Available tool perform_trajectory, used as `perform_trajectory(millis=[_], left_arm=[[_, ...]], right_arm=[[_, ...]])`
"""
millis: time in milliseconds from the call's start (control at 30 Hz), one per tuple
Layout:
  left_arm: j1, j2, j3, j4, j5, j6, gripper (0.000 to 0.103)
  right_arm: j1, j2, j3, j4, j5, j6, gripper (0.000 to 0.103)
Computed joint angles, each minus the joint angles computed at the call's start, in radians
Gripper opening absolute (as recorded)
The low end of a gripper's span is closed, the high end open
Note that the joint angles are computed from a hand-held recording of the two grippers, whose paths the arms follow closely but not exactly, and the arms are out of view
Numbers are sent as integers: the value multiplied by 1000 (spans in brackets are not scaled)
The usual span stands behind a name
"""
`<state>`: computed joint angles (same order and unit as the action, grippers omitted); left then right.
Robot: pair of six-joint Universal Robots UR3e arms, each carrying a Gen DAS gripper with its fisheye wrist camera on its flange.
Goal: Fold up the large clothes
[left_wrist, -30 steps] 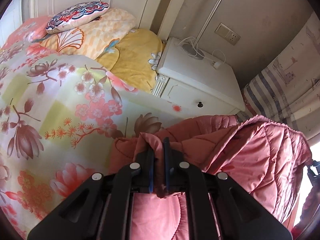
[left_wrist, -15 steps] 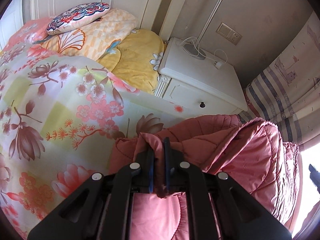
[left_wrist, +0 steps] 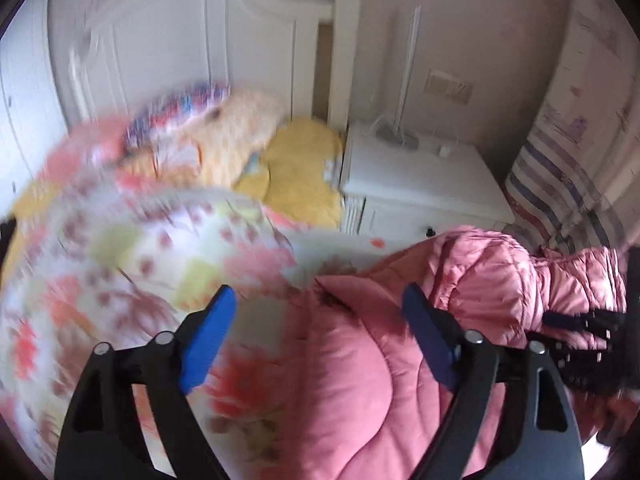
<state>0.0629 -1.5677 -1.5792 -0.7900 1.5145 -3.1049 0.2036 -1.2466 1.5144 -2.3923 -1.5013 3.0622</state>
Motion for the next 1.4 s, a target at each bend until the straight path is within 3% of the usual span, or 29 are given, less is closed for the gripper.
perform_trajectory(millis=[167, 233, 300, 400, 533, 667, 733, 800, 867, 900, 1000, 1033, 1133, 1233, 1400], left_arm=[[26, 99, 25, -115, -43, 7, 93], [-36, 76, 57, -111, 8, -35, 95], [-156, -12, 130, -134, 110, -86, 95], [-285, -141, 219, -156, 185, -149, 95], [-336, -306, 348, -181, 190, -210, 95], [-373, -517, 554, -308, 325, -271, 94], [-381, -562, 583, -322, 367, -277, 94], [-399, -583, 593, -312, 416, -276, 95], [-402, -597, 610, -324, 432, -280, 96], [-403, -603, 618, -326, 437, -279, 96], [-399, -598, 581, -275, 438, -284, 99], [-398, -599, 571, -251, 436, -279, 99], [-398, -568, 494, -164, 425, -269, 99], [-401, -516, 424, -107, 434, -256, 98], [-440, -328, 197, 53, 496, -257, 98]], right_arm=[[5, -3, -8, 12, -2, 27, 35], [8, 2, -21, 18, -7, 38, 36], [9, 4, -22, 13, -6, 46, 37], [-12, -13, 9, -8, 29, 56, 37], [-23, -31, 40, -29, 44, 51, 37], [-27, -79, 75, -30, 23, 16, 37], [-28, -125, 99, -24, -21, -1, 45], [-16, -155, 125, -40, -148, -23, 82], [-28, -168, 167, -84, -251, -25, 85], [-70, -185, 200, -90, -216, -32, 86], [-240, -209, 285, -71, 37, -79, 91], [-260, -226, 297, -65, 61, -79, 91], [-244, -332, 354, -86, 2, -53, 89], [-241, -536, 502, -119, 30, -63, 89], [-210, -749, 666, -123, -4, -71, 90]])
